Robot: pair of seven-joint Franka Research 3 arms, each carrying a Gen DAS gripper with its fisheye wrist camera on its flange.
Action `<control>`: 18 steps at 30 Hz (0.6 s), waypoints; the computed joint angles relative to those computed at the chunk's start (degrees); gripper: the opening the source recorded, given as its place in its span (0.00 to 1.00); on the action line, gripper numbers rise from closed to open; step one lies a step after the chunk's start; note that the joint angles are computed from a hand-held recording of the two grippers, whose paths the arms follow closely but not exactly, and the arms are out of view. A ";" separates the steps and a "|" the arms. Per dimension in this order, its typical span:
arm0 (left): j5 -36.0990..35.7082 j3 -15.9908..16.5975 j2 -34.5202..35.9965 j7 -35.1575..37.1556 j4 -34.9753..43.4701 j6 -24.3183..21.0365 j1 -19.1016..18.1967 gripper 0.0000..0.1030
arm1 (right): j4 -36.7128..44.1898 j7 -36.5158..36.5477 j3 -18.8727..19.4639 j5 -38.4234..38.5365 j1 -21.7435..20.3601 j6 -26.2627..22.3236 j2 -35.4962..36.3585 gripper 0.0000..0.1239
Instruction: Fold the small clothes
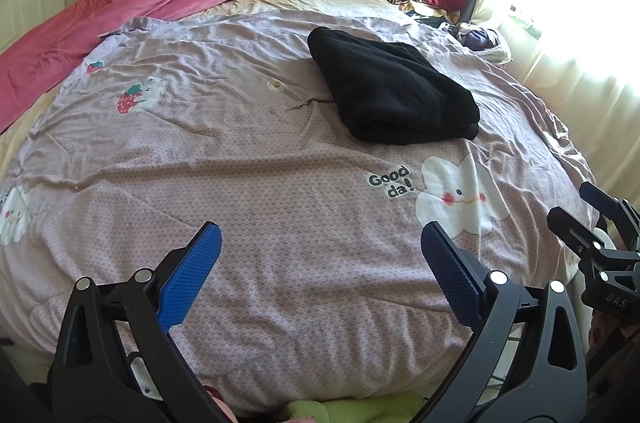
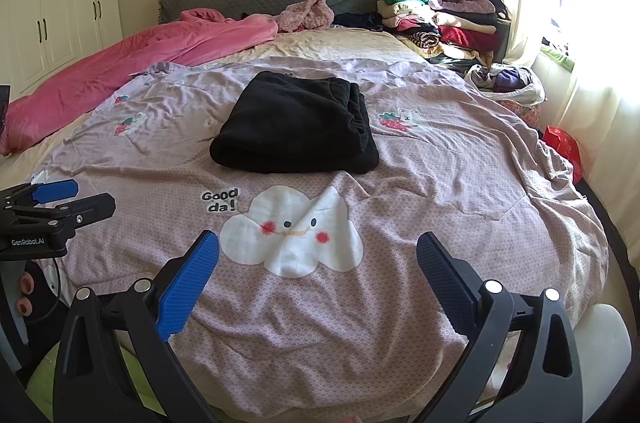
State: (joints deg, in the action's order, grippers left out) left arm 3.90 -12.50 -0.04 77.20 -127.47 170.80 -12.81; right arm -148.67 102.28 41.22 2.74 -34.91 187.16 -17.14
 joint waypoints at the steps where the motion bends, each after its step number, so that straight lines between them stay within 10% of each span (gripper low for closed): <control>1: -0.74 -0.05 -0.03 0.78 -0.02 -0.13 -0.05 0.91 | 0.08 0.04 0.34 -0.08 -0.36 0.01 0.02 0.80; 18: -2.77 1.99 0.89 -0.58 2.82 -3.99 2.59 0.91 | -7.00 16.89 13.27 0.73 -22.26 -2.24 -13.73 0.80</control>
